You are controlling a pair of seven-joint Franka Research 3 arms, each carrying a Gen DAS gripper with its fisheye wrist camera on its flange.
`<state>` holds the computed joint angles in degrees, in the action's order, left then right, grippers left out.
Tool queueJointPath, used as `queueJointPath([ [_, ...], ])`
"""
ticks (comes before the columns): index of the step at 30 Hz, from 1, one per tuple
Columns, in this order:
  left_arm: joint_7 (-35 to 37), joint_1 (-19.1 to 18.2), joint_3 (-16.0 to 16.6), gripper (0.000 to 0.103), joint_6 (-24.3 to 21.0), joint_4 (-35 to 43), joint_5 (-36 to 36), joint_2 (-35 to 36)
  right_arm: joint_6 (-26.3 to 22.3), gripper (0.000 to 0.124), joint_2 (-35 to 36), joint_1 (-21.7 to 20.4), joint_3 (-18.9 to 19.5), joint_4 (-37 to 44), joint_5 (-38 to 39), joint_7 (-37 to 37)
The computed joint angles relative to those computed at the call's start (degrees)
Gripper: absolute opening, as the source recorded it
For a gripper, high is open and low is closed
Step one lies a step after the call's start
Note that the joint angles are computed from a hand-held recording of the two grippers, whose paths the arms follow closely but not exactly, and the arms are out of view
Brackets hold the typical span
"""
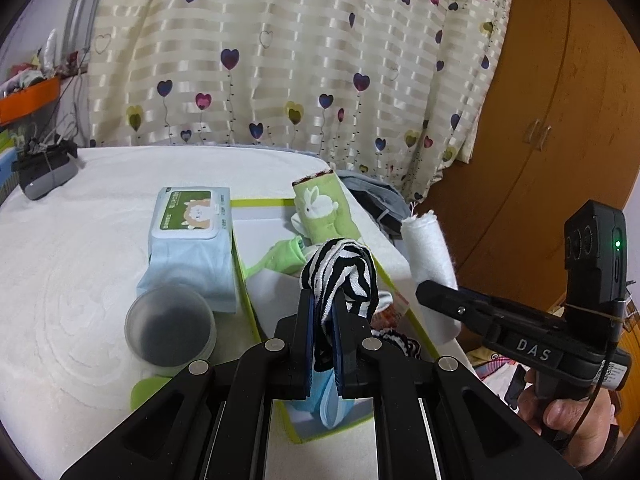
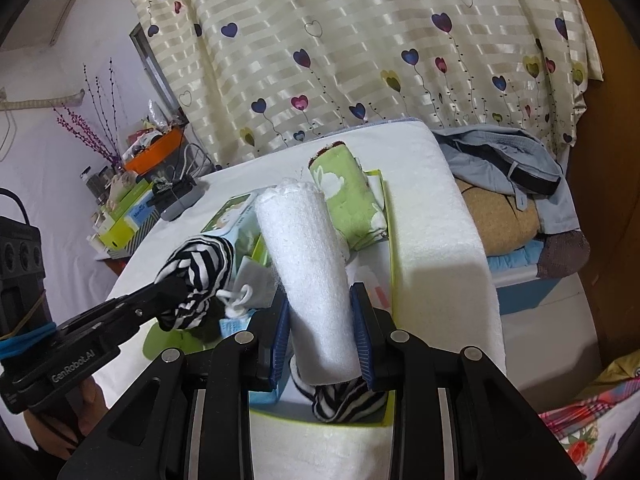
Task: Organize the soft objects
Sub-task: 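Lower both items into the box and open both grippers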
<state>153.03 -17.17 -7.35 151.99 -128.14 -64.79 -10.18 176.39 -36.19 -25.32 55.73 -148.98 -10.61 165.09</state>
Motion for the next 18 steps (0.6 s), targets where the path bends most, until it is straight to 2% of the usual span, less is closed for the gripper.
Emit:
queueJointPath([
  [11, -2.8, 0.8, -1.9, 0.007, 2.1, 4.2, 1.5, 4.4, 2.4, 0.030, 4.2, -4.8, 2.4, 1.6, 0.0, -1.0],
  [18, -4.5, 1.7, -2.9, 0.007, 3.3, 6.4, 2.3, 6.6, 3.9, 0.030, 7.8, -9.0, 5.6, 2.9, 0.4, -2.2],
])
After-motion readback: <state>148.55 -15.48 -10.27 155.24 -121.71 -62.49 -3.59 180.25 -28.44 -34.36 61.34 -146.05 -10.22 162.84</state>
